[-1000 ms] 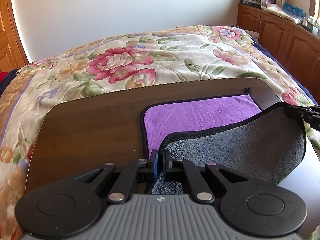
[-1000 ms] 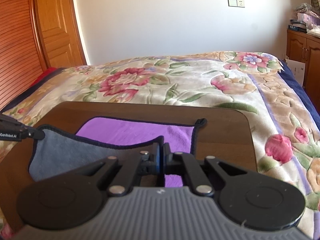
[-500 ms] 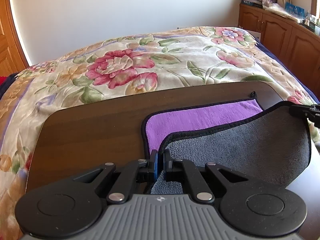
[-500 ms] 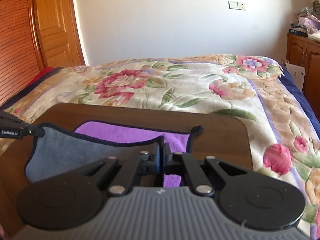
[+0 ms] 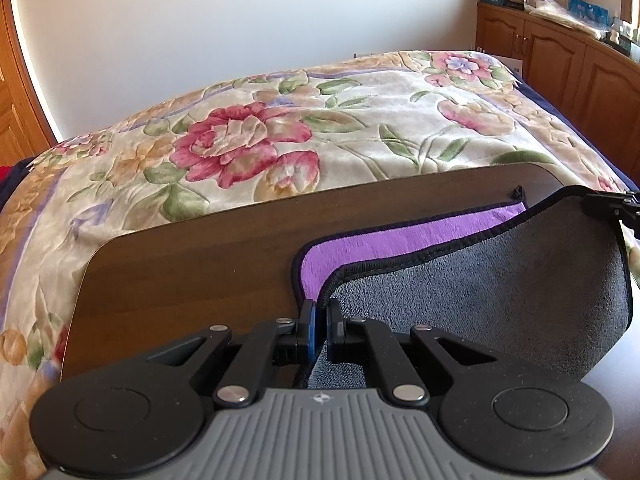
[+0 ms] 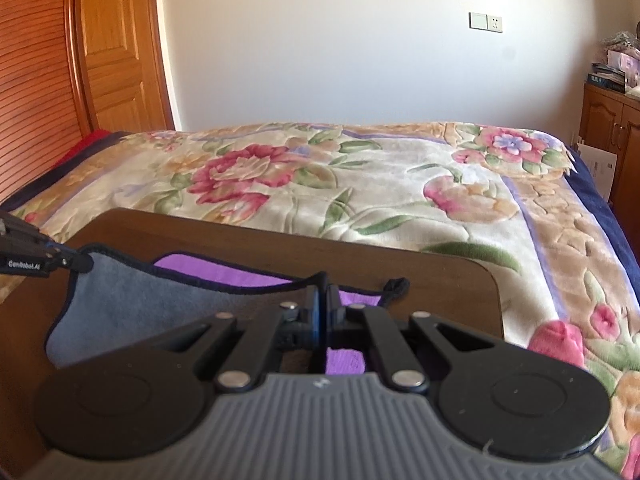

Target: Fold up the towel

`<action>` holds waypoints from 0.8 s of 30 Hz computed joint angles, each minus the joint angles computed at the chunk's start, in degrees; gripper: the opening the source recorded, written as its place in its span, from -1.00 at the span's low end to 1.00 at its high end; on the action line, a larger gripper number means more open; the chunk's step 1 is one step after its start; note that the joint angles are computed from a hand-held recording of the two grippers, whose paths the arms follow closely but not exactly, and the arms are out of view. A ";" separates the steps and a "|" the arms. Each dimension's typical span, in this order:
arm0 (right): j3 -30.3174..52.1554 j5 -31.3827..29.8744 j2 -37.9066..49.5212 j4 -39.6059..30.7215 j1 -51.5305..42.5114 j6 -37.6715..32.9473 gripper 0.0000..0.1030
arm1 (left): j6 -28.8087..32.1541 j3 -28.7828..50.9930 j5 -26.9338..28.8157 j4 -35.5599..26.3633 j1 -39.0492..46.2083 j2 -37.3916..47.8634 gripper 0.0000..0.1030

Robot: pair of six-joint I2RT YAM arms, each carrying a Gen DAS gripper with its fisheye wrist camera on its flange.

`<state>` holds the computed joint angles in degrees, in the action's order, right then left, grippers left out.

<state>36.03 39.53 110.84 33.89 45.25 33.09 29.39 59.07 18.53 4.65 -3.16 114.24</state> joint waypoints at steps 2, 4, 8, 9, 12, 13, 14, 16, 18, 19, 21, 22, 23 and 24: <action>0.26 -0.29 0.18 -0.07 -0.39 -0.09 -0.93 | -0.24 1.06 -0.06 -0.31 -0.21 0.77 -0.88; 0.62 -0.53 0.50 -0.12 -0.70 -0.42 -0.93 | -0.38 1.90 -0.39 -0.42 -0.54 1.47 -0.88; 1.20 -1.53 1.31 0.00 -1.73 -1.39 -0.93 | -0.65 3.56 -1.03 -0.46 -1.14 3.06 -0.88; 1.32 -1.74 1.52 0.14 -2.02 -1.58 -0.93 | -0.76 3.94 -1.12 -0.48 -1.25 3.44 -0.88; 1.65 -2.44 1.96 0.41 -2.93 -2.23 -0.93 | -1.21 5.24 -1.54 -0.57 -1.67 4.83 -0.88; 1.84 -2.42 2.16 0.33 -3.00 -2.34 -0.93 | -1.32 5.66 -1.69 -0.58 -1.82 5.27 -0.88; 1.93 -2.60 2.30 0.44 -3.30 -2.60 -0.93 | -1.42 6.02 -1.86 -0.53 -1.99 5.68 -0.88; 2.06 -2.90 2.64 0.79 -3.85 -3.03 -0.93 | -1.70 6.78 -2.02 -0.44 -2.19 6.49 -0.88; 2.22 -3.13 2.97 1.05 -4.23 -3.25 -0.93 | -1.95 7.41 -2.10 -0.32 -2.34 7.15 -0.88; 2.25 -3.27 3.16 1.32 -4.49 -3.38 -0.93 | -2.13 7.74 -2.17 -0.26 -2.44 7.45 -0.88; 2.15 -3.62 3.49 1.95 -4.92 -3.52 -0.93 | -2.47 8.49 -2.12 -0.39 -2.58 8.07 -0.88; 2.18 -3.75 3.69 2.18 -5.12 -3.69 -0.93 | -2.65 8.91 -2.18 -0.40 -2.66 8.42 -0.88; 2.24 -3.89 3.95 2.36 -5.31 -3.90 -0.93 | -2.86 9.35 -2.24 -0.44 -2.74 8.77 -0.88; 2.35 -4.12 4.11 2.37 -5.57 -4.11 -0.93 | -3.09 9.85 -2.26 -0.60 -2.78 9.14 -0.88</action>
